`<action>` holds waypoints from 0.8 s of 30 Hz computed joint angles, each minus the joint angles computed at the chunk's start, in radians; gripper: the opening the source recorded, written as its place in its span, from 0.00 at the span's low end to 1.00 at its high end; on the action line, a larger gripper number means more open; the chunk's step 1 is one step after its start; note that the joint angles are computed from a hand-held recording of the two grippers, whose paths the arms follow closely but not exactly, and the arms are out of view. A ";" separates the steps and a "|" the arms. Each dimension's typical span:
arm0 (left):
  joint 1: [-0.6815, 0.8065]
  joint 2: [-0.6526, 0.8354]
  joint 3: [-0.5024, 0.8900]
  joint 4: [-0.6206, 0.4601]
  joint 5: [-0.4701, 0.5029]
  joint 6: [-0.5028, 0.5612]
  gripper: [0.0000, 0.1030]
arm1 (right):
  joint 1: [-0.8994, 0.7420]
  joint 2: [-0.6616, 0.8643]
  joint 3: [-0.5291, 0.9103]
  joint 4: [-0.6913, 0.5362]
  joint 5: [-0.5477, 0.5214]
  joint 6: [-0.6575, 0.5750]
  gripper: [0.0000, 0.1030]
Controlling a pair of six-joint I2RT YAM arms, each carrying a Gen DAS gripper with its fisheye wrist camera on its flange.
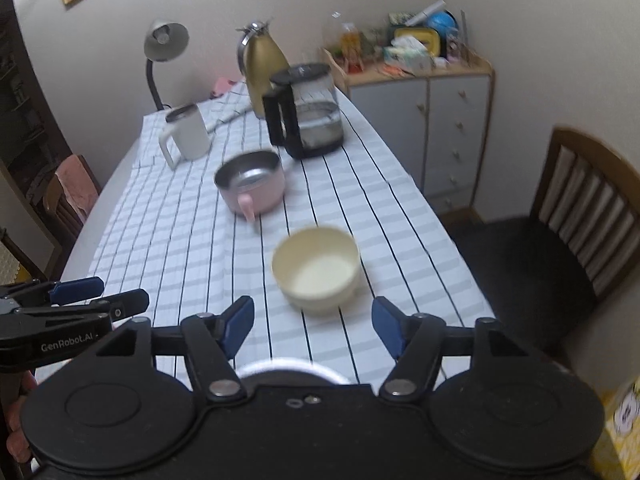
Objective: Organize plates and bowls
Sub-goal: 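Reach both grippers to the rim of the pink-handled pot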
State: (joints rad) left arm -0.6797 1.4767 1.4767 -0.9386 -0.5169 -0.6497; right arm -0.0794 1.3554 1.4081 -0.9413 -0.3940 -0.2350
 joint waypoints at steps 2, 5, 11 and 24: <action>0.034 0.031 0.039 0.012 -0.005 0.026 0.67 | 0.028 0.056 0.054 0.019 0.014 0.014 0.72; 0.084 0.092 0.106 0.029 -0.004 0.070 0.68 | 0.065 0.143 0.142 0.038 0.027 0.028 0.79; 0.181 0.220 0.238 0.049 0.014 0.117 0.72 | 0.122 0.323 0.322 0.063 0.047 0.033 0.88; 0.362 0.549 0.602 -0.001 0.073 0.176 0.75 | 0.207 0.786 0.866 0.009 0.098 0.041 1.00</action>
State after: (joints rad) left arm -0.3180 2.0255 2.0782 -0.9391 -0.4442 -0.4741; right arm 0.1274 2.1418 2.2744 -0.9323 -0.2965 -0.1942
